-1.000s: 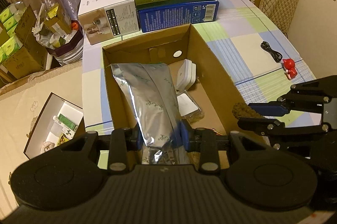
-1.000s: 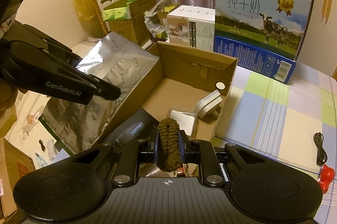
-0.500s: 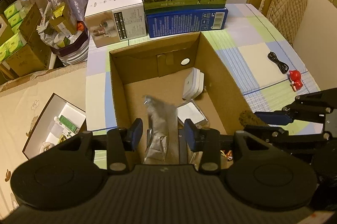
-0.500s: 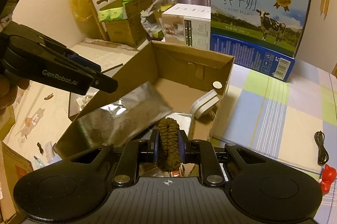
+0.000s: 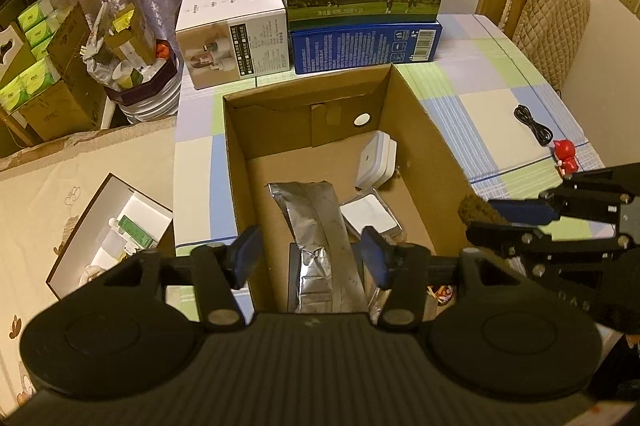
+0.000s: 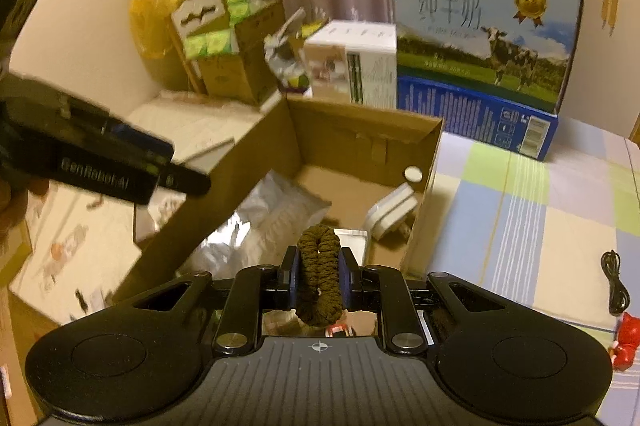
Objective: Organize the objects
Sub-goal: 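Open the left tool to drop the foil bag while the right tool releases the ring, then withdraw both open tools from the box toward the red toy and cable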
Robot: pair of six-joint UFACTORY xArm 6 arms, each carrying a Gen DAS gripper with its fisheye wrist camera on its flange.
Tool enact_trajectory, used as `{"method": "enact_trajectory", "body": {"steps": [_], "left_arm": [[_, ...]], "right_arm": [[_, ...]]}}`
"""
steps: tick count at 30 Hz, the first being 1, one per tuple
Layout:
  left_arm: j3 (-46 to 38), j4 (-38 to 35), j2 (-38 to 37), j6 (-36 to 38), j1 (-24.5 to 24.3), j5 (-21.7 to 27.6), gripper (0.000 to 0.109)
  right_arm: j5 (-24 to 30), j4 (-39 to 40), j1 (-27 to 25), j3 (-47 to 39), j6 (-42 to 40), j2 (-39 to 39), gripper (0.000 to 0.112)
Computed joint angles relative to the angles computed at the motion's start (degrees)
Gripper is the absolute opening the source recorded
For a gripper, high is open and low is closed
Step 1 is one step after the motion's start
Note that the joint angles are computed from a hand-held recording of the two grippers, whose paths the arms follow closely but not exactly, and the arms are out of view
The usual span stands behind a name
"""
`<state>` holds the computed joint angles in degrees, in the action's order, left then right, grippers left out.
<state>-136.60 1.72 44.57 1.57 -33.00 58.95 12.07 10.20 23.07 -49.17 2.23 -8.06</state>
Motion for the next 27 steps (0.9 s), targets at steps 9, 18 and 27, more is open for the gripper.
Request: {"method": "enact_trajectory", "body": {"steps": [9,18,27], "left_arm": [[6.5,0.0,-3.7,-0.5,0.3,-3.0,0.055],[14.8,0.2,-8.9,-1.7,-0.5,-6.8,0.058],[22.1,1.7,-14.6,-3.7,-1.5,-9.3,0.069]], "right_arm": [[-3.0,1.8,-1.5,1.7,2.0,-1.0,0.053],[-0.6,-2.3,-1.6,4.5,5.1,-4.6,0.053],[0.9,-6.8,-1.2,7.1,9.8,-9.5,0.053]]}}
